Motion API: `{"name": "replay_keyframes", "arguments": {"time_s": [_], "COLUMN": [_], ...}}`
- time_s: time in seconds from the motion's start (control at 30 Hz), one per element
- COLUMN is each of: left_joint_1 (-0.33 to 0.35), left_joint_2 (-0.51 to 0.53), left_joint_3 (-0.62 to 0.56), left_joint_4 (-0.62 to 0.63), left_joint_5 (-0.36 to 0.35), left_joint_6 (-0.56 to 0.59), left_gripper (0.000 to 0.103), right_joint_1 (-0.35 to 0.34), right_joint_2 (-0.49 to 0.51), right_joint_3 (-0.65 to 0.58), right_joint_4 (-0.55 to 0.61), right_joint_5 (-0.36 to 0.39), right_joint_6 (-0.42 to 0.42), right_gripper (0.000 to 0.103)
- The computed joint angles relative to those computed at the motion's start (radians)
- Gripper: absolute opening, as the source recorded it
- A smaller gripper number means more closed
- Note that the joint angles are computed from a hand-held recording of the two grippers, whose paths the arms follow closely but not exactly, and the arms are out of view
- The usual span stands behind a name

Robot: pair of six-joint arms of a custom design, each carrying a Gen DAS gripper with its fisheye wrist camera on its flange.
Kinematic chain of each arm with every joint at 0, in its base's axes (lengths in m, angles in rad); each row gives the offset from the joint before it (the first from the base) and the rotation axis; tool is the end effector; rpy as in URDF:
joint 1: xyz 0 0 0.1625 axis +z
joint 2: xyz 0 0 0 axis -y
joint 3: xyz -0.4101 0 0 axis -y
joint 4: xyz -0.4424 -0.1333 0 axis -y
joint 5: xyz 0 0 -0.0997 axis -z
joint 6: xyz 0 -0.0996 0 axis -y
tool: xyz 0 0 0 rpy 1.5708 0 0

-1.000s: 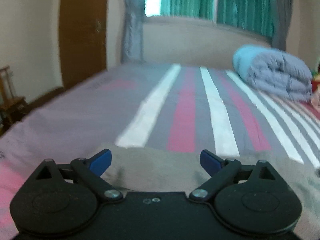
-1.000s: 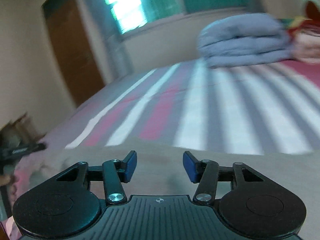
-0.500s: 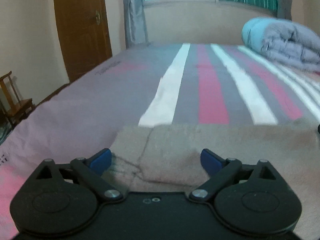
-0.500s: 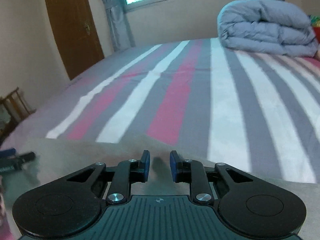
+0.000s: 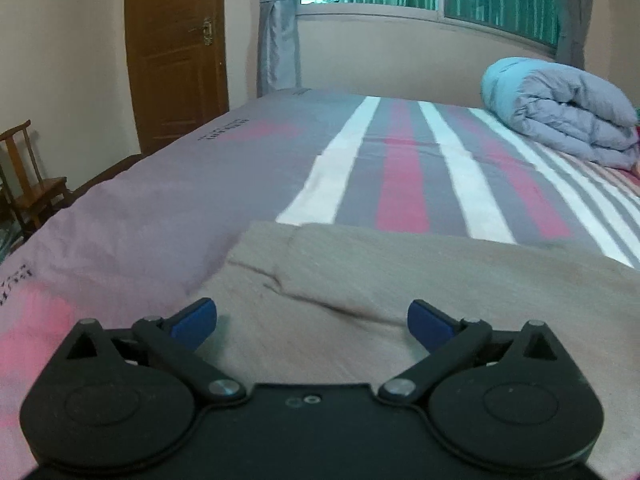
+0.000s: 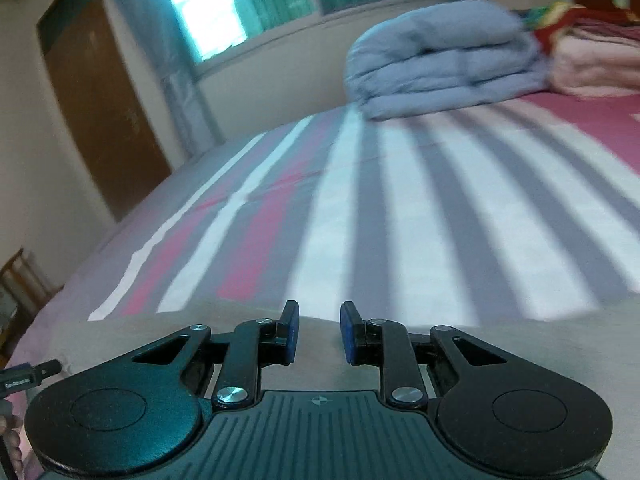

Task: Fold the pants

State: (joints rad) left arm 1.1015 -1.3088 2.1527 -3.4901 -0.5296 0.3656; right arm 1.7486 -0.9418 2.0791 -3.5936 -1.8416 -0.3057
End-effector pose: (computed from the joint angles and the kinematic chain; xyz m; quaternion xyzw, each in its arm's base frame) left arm -0.0269 -0.5379 0.2918 0.0692 0.7844 -0.4659 0.4036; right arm 0.2048 -0.5367 0.1091 0.1582 -0.8831 0.4158 0.1489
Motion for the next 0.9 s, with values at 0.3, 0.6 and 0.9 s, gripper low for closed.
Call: {"name": "replay_keyframes", "arguments": {"time_s": [0.3,0.6,0.9], "left_joint_1": [-0.068,-0.093,-0.08], "left_joint_2": [-0.018,0.042,-0.035], "left_joint_3": [0.104,0.122,0.12], "left_joint_4": [0.123,0.011,0.136], "left_joint_5": [0.031,0.084,0.159], "left_joint_6": [-0.204,-0.161,-0.271], "left_gripper": [0.097,0.096,0.094], "right_joint_1": [-0.203,-0.352,-0.282], "right_joint_2": [-0.429,-0.752,-0.604], "right_joint_3": [0.357,0.523,0.418], "right_joint_4": [-0.106,-0.008,-0.009], "right_joint_5": [0.019,0.098,0.124], "right_joint_6": [0.01,0.056,0.065], "right_gripper": [0.051,0.051,0.051]}}
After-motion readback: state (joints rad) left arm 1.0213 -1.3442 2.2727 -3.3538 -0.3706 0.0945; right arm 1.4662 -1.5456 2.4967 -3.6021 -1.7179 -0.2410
